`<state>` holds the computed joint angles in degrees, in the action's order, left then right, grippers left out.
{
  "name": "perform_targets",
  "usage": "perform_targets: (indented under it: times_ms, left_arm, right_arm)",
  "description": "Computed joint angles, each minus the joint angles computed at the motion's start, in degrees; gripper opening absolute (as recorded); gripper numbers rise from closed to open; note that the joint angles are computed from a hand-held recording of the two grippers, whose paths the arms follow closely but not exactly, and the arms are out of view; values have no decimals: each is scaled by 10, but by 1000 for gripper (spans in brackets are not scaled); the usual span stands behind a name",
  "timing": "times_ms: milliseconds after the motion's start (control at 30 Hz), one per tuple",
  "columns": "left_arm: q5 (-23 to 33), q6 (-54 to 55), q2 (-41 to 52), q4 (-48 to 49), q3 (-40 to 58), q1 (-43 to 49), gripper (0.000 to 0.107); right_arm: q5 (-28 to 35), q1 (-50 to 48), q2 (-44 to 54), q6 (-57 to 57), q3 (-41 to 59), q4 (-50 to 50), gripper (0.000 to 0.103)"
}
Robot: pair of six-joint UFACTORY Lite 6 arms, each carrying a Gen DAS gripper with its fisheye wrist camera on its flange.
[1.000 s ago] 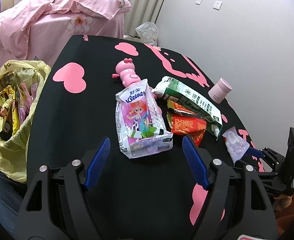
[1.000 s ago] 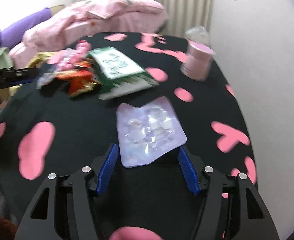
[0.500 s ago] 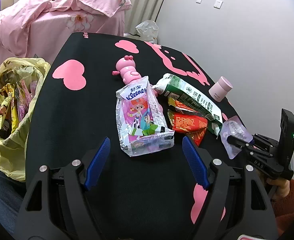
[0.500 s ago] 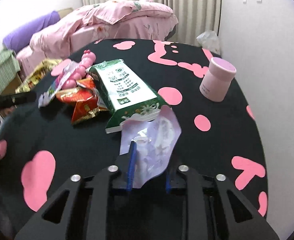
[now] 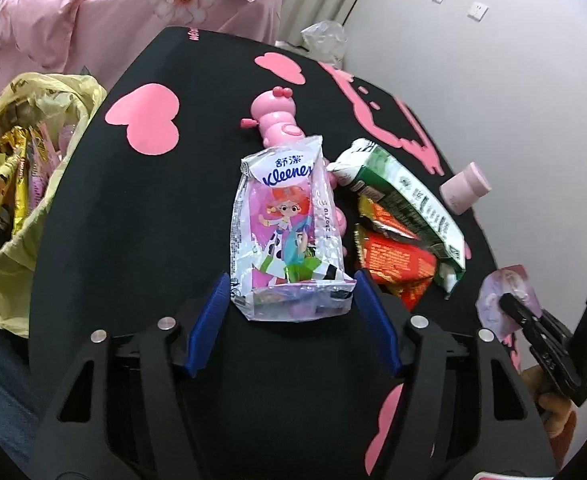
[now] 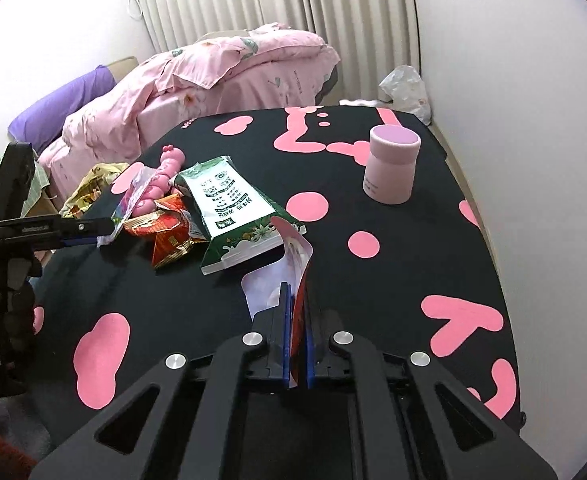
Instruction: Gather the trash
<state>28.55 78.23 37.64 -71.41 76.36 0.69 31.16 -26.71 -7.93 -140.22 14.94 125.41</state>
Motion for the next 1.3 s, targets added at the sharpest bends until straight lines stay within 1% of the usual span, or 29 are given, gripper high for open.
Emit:
perform_targets:
  times_ms: [67, 100, 200, 300, 433, 500, 633, 667, 767, 833, 933, 967, 1000, 1100, 1167, 1233, 1300]
  left_arm:
    - [-14, 17, -7, -10, -11, -3, 39]
    - [-17, 15, -8, -5, -13, -2, 27]
    - [-10, 44, -22, -25, -31, 8, 26]
    - [-13, 111, -60, -77, -70, 18, 25]
    - [-1, 176, -115, -126, -113, 40, 25]
    - [4, 203, -137, -144, -128, 50, 25]
    - [18, 228, -166, -156, -144, 72, 25]
    - [23, 233, -171, -157, -147, 81, 25]
    - [45, 232, -175, -148, -146, 112, 25]
    - [66, 227, -169, -139, -135, 143, 25]
    - [93, 204, -142, -123, -89, 204, 25]
    - [101, 190, -125, -115, -62, 225, 25]
    - [107, 172, -102, -103, -27, 246, 25]
    - [124, 99, -19, -46, 96, 290, 25]
    - [145, 39, 51, -2, 195, 312, 25]
    - [152, 2, 97, 24, 258, 321, 25]
    - [162, -51, 162, 64, 350, 328, 25]
  right_arm:
    - [3, 6, 2, -7, 0, 5, 7]
    - [2, 7, -2, -6, -3, 4, 7]
    - [-5, 23, -23, 0, -7, 3, 7]
    - [-15, 41, -52, 20, -7, -6, 7]
    - [-30, 68, -78, 60, 7, -27, 7]
    - [-42, 92, -85, 94, 26, -49, 7]
    - [-81, 161, -93, 129, 66, -54, 7]
    - [-99, 195, -89, 129, 87, -44, 7]
    - [-129, 252, -68, 141, 133, -36, 7]
    - [-152, 304, -27, 154, 192, -35, 7]
    - [-179, 360, 21, 154, 262, -25, 7]
    - [-191, 382, 46, 179, 299, -47, 7]
    - [-201, 403, 79, 227, 345, -93, 7]
    - [-215, 447, 187, 407, 483, -265, 7]
    - [-206, 469, 286, 527, 601, -379, 7]
    - [-202, 489, 373, 647, 707, -498, 7]
    - [-186, 504, 467, 766, 827, -618, 7]
